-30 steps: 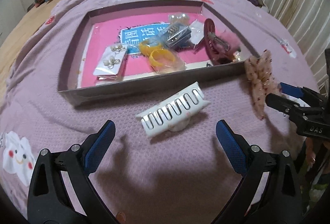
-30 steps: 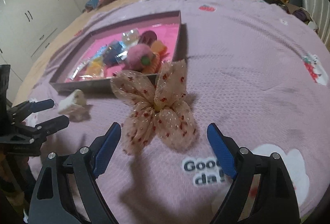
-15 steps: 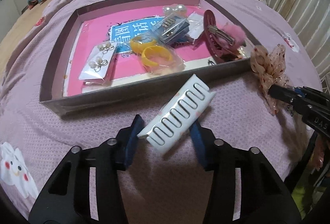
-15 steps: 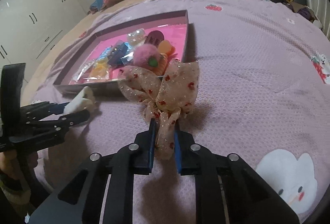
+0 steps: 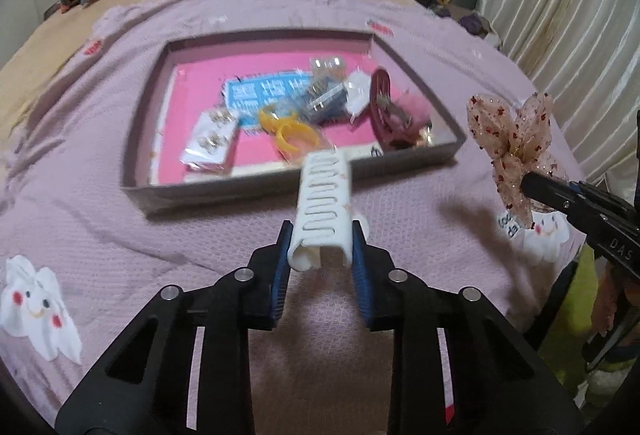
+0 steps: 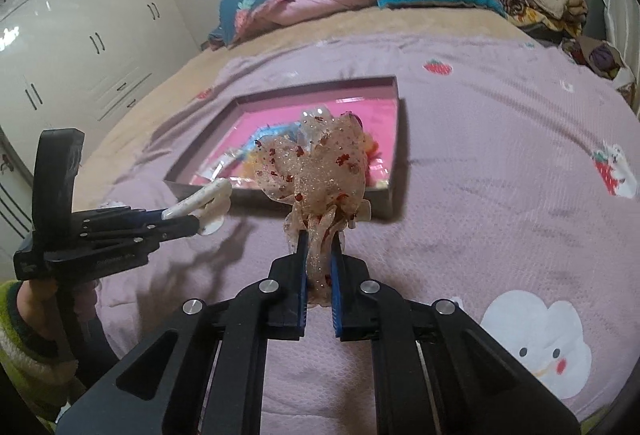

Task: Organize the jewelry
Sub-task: 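Carry the claw clip and bow into the box and open both tools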

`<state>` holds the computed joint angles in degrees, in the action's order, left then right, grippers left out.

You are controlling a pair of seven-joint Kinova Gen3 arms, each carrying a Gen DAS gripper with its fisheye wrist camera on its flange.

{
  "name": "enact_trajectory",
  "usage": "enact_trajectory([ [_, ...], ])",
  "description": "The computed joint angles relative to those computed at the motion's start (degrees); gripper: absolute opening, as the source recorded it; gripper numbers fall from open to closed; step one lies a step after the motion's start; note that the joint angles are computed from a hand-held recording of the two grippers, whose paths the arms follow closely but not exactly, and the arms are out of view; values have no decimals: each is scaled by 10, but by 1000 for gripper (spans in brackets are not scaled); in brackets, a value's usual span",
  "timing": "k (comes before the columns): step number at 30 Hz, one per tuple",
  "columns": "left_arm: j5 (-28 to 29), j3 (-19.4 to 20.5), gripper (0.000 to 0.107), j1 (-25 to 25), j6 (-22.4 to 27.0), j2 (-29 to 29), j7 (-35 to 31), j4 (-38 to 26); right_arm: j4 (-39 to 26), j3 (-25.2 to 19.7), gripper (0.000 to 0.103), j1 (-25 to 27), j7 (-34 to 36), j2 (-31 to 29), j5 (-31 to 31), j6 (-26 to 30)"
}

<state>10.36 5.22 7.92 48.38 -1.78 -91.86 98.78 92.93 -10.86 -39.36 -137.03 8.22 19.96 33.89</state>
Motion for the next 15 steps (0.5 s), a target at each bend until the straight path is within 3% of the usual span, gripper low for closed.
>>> enact_trajectory([
  [5, 3, -7, 19, -8, -1, -9, 3, -19, -22, 1, 9, -3, 5, 5, 10, 6],
  [15, -35, -6, 19, -15, 3, 40, 33, -86, -104, 20, 9, -4, 39, 56, 5, 25],
])
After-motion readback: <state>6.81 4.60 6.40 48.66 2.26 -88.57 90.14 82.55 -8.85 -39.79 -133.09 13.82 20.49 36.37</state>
